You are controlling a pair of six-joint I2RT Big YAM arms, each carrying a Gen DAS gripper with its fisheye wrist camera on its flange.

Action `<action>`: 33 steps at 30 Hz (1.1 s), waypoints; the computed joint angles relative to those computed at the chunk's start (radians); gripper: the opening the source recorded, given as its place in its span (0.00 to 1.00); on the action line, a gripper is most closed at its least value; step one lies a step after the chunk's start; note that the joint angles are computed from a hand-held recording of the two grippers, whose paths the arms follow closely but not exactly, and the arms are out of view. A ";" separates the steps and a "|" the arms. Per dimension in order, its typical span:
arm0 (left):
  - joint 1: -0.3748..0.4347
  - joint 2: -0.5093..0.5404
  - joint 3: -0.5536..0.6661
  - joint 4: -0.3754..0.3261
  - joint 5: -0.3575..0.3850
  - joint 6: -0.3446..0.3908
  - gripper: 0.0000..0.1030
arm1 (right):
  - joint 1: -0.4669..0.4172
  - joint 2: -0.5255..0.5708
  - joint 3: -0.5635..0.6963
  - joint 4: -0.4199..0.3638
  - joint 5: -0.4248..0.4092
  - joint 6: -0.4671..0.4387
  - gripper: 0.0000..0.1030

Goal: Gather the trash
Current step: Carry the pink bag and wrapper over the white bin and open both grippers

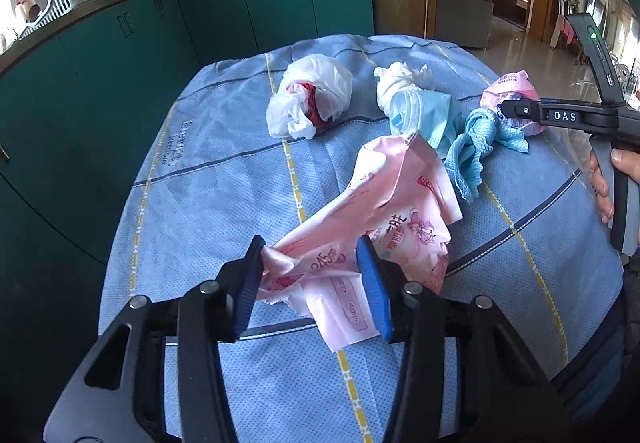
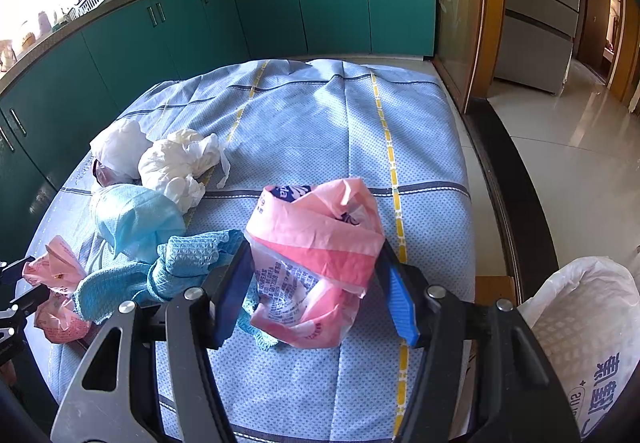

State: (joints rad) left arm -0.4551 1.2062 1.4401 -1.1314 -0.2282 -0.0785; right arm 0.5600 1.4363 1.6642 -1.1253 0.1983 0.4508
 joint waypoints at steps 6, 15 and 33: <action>-0.009 -0.039 0.002 0.032 -0.058 -0.009 0.47 | 0.016 -0.023 -0.012 0.026 0.033 -0.016 0.59; -0.043 -0.061 0.012 0.070 -0.129 -0.008 0.47 | 0.058 -0.086 -0.062 0.074 0.081 -0.042 0.59; -0.074 -0.065 0.025 0.112 -0.111 -0.017 0.47 | 0.077 -0.194 -0.161 0.187 0.102 -0.015 0.59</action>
State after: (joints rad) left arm -0.5294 1.1409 1.4649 -1.0197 -0.3389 -0.0952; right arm 0.6366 1.2423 1.5031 -0.9385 0.2999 0.4353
